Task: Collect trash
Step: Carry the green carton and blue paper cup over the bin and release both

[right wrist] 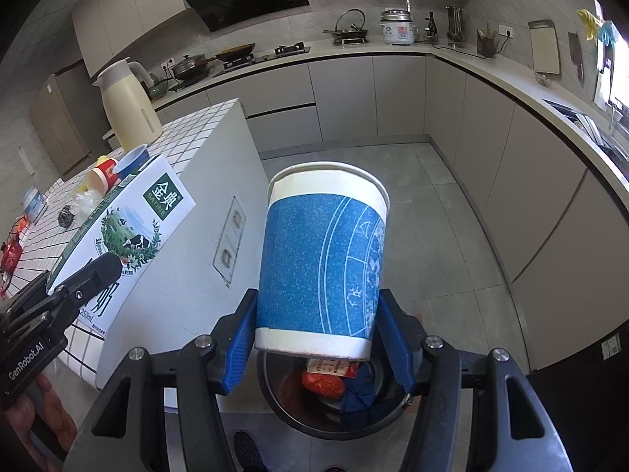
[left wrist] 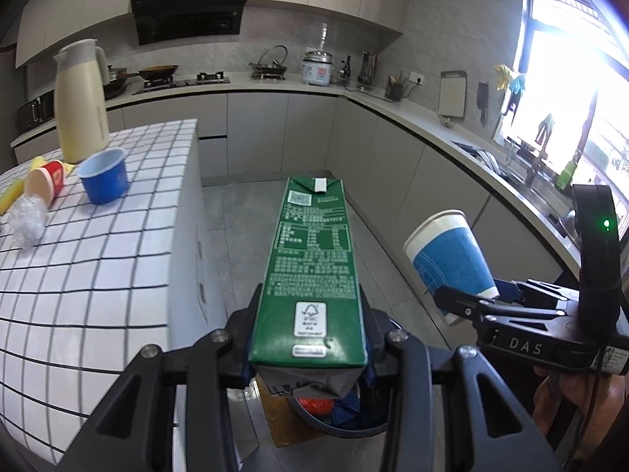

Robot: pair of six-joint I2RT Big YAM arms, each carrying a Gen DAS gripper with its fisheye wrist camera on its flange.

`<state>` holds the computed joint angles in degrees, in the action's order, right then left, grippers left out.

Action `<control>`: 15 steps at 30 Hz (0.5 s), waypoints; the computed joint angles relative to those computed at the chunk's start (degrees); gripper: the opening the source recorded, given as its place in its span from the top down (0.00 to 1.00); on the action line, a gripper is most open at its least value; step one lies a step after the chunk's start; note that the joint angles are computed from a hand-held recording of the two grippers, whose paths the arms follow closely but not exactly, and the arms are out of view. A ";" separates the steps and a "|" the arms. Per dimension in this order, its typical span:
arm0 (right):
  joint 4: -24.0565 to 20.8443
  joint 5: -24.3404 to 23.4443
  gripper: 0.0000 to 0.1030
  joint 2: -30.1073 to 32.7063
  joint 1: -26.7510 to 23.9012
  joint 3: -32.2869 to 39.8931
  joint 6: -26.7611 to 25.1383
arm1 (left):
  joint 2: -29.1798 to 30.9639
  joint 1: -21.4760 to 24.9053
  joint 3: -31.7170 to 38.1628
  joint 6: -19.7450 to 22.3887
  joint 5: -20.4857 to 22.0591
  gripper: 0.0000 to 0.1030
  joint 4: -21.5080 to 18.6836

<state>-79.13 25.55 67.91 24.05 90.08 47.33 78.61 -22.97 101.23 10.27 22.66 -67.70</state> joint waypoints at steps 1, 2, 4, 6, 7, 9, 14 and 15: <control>0.13 -0.45 0.41 -0.49 -0.32 -0.83 -0.14 | -0.04 -0.50 -0.52 -0.02 -0.33 0.60 -0.04; 0.24 -1.17 0.41 -1.05 -0.79 -2.00 -0.40 | 0.02 -1.12 -1.18 -0.12 -0.67 0.60 -0.20; 0.83 -2.59 0.41 -1.84 -1.73 -4.03 -1.00 | -0.19 -2.07 -2.83 -0.30 -1.26 0.60 -0.22; 1.35 -4.06 0.41 -2.53 -2.75 -6.38 -1.82 | -0.31 -3.07 -4.36 -0.50 -2.04 0.60 -0.38; 1.58 -4.69 0.41 -2.58 -3.20 -7.22 -2.14 | -0.23 -3.55 -5.20 -0.89 -2.28 0.60 -0.55; 2.05 -6.52 0.40 -2.80 -4.22 -9.56 -2.97 | 0.01 -4.30 -6.68 -1.52 -2.81 0.60 -0.95; 3.90 -10.77 0.40 -3.29 -5.65 -15.24 -5.55 | 0.51 -6.48 -9.41 -2.58 -4.06 0.60 -2.16; 4.00 -11.40 0.40 -3.25 -5.77 -16.00 -5.90 | 0.78 -6.90 -9.67 -2.66 -4.13 0.60 -2.68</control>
<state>-75.13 14.15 64.67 18.28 74.08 41.43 79.40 -29.87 91.56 7.61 18.54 -70.38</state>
